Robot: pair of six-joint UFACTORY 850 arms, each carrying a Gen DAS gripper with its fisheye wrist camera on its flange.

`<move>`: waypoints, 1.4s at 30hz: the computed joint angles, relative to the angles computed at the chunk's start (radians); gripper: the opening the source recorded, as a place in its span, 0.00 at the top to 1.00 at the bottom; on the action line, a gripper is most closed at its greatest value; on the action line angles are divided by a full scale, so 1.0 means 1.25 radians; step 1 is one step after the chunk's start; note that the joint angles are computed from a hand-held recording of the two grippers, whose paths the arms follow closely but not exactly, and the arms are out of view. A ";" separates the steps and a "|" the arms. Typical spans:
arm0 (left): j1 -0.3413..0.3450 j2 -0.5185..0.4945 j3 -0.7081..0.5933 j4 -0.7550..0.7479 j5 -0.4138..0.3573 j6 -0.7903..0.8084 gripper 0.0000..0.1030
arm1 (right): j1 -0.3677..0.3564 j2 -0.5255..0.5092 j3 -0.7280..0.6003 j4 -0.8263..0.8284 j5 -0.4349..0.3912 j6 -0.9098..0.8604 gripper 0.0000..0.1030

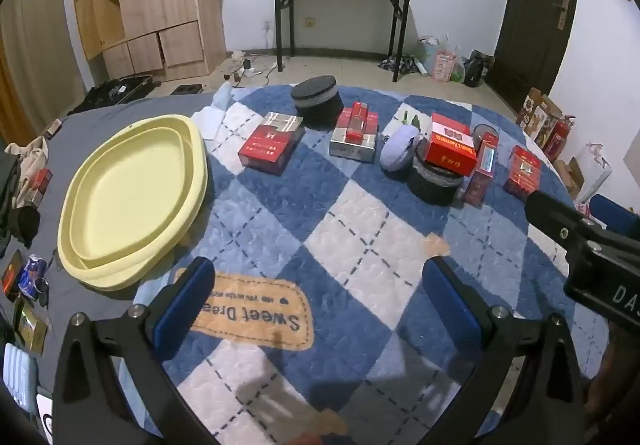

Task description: Organize rigid objects

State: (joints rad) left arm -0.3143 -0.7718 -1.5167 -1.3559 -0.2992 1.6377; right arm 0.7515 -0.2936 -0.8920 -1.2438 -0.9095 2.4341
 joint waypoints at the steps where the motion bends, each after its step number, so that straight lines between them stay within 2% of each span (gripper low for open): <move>1: 0.000 0.000 0.001 -0.006 0.001 0.006 0.00 | 0.000 0.000 0.000 0.001 0.000 -0.001 0.00; 26: 0.000 -0.011 0.000 -0.015 0.006 0.020 0.00 | -0.007 -0.004 -0.002 0.004 0.019 -0.009 0.00; 42: -0.002 -0.008 0.004 0.042 0.007 -0.021 0.00 | -0.014 -0.007 0.001 0.005 0.036 -0.008 0.00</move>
State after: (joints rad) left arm -0.3168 -0.7819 -1.5121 -1.3035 -0.2909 1.6109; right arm 0.7346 -0.3020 -0.8911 -1.2373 -0.8647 2.4237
